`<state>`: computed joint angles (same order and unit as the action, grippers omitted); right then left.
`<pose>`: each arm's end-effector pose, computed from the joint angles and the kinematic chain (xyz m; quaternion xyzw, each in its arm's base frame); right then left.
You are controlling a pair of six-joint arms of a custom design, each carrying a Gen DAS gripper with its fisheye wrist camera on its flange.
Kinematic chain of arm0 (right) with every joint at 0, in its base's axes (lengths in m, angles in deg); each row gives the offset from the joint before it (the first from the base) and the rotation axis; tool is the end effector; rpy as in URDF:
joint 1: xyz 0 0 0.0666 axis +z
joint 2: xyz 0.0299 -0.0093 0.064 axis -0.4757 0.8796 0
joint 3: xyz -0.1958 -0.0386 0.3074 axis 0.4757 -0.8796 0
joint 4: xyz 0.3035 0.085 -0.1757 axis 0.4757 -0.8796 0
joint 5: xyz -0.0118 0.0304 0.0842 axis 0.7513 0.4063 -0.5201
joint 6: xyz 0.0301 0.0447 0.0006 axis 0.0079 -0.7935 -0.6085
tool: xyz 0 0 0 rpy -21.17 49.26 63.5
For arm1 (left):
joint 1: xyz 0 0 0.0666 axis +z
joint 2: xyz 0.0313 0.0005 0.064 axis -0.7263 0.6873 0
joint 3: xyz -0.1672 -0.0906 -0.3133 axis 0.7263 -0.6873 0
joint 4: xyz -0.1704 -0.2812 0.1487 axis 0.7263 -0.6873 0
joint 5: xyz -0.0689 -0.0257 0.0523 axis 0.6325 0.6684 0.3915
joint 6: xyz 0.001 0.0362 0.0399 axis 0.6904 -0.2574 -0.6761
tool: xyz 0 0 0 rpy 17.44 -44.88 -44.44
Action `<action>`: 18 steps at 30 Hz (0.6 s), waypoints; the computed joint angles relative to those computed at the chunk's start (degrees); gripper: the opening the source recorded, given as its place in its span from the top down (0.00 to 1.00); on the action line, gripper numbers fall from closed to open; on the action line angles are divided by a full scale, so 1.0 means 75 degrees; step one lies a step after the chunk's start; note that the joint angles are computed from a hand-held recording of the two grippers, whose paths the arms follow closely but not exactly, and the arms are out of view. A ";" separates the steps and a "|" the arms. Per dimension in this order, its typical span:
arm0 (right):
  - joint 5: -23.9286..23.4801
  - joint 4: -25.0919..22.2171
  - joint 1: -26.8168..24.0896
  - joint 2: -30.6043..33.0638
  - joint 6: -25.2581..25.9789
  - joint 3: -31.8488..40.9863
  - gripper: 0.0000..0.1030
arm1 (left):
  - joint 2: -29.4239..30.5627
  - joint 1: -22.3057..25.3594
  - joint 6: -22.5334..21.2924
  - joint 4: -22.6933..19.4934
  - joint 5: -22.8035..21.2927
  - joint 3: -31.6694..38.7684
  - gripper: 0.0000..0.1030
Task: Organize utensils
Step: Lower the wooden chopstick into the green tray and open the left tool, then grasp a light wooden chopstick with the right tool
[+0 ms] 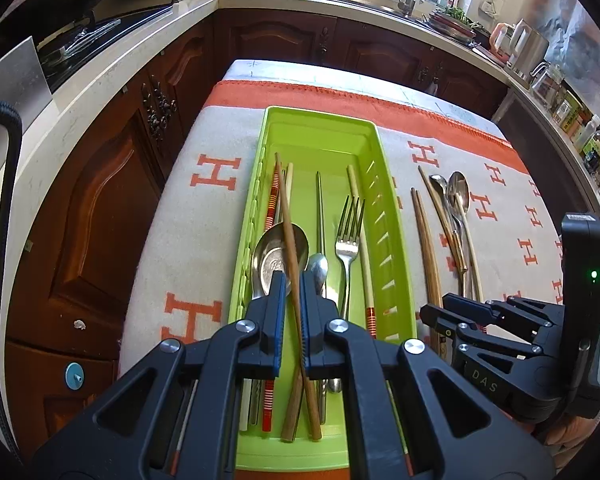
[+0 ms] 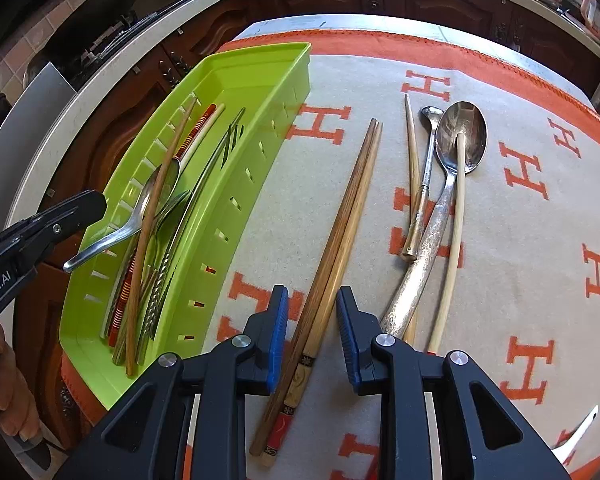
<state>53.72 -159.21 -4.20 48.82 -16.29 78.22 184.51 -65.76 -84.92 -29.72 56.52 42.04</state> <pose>0.4740 0.2064 0.3709 0.2160 0.9594 0.0327 0.1783 0.5899 -0.2146 0.4133 0.2741 0.9174 -0.1361 0.2543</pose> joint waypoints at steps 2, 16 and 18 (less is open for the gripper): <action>0.0019 0.0102 0.0017 -0.0066 -0.0025 -0.0099 0.76 | -0.0094 0.0005 0.0067 0.0061 0.0051 -0.0153 0.96; -0.0044 0.0482 0.0006 -0.0593 -0.0428 -0.0731 1.00 | -0.0669 0.0085 0.0179 0.0495 0.0153 -0.1057 0.96; -0.0240 0.0452 -0.0046 -0.0577 -0.0540 -0.0764 0.99 | -0.0712 0.0094 0.0156 0.0531 0.0150 -0.1109 0.96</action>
